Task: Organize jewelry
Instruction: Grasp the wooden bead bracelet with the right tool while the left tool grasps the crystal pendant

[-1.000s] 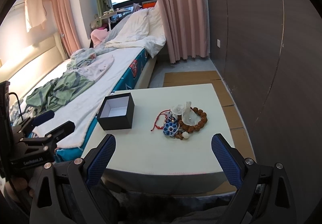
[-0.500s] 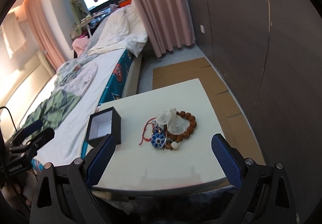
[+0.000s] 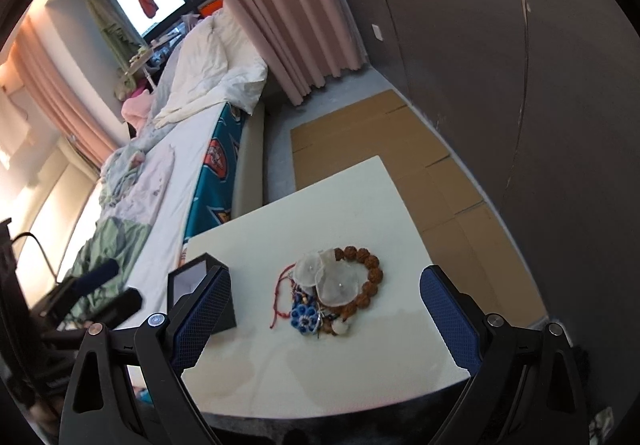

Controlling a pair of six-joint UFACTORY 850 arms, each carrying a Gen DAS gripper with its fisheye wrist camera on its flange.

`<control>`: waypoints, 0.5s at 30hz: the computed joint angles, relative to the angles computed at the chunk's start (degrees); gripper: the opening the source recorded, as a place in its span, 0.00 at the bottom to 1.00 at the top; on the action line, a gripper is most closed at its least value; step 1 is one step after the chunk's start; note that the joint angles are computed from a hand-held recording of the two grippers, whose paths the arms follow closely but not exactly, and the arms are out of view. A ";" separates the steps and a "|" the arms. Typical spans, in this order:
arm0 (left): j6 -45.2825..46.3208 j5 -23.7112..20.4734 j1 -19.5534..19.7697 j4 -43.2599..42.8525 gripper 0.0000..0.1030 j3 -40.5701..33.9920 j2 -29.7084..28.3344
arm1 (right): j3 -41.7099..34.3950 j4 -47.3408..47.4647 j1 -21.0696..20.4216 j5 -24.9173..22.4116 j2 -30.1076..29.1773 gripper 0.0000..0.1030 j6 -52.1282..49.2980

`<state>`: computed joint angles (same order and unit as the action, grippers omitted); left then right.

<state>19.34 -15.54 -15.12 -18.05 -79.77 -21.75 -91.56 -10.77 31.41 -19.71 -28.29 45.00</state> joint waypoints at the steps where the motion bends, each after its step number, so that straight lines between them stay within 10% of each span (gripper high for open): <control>1: 0.46 -0.93 -0.18 0.10 0.74 -1.38 -1.21 | -0.17 0.67 -0.39 0.24 -0.25 0.94 -0.29; 15: -0.93 -13.28 -3.84 5.69 0.58 -20.55 -19.36 | 1.42 14.41 -5.96 2.68 -3.36 0.94 -7.19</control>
